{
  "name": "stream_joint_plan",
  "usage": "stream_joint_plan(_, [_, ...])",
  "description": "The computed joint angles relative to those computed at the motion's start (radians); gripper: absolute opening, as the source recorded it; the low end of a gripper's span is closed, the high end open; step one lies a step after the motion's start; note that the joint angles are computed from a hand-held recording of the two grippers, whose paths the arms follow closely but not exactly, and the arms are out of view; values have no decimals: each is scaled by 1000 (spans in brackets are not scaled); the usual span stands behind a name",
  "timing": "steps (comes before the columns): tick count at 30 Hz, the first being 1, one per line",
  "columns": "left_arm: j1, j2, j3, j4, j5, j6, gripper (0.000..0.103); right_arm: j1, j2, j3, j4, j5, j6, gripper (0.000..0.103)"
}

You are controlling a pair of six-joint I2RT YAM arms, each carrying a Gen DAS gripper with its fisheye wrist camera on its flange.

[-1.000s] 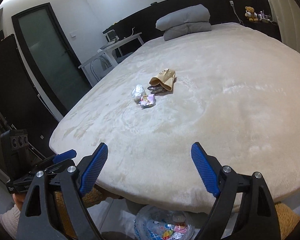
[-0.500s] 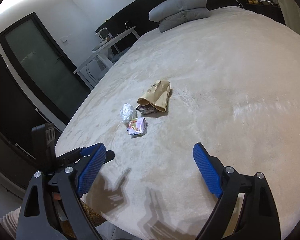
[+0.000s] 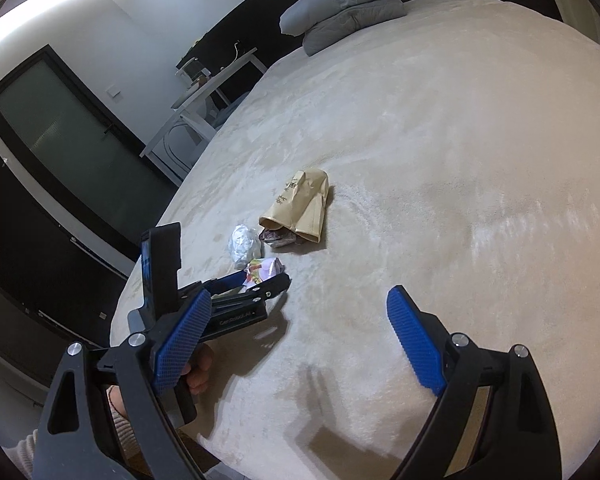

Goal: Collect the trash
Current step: 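Grasp the crumpled colourful wrapper with the left tool, then grasp the brown paper bag with the right tool while the left tool holds the wrapper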

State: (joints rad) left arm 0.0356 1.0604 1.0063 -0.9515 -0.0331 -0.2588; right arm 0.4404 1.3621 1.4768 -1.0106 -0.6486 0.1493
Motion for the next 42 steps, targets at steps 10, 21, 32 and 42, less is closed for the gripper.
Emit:
stream_joint_plan(10, [17, -44, 8, -16, 33, 44, 53, 32, -14, -14, 32, 45, 18, 88])
stream_joint_plan(21, [48, -124, 51, -74, 98, 70, 53, 78, 10, -34, 94, 94, 88, 88])
stream_joint_plan(32, [158, -204, 91, -150, 209, 153, 53, 165, 95, -17, 174, 141, 190, 88])
stream_joint_plan(42, [385, -242, 122, -240, 367, 321, 53, 187, 251, 76, 234, 120, 289, 88])
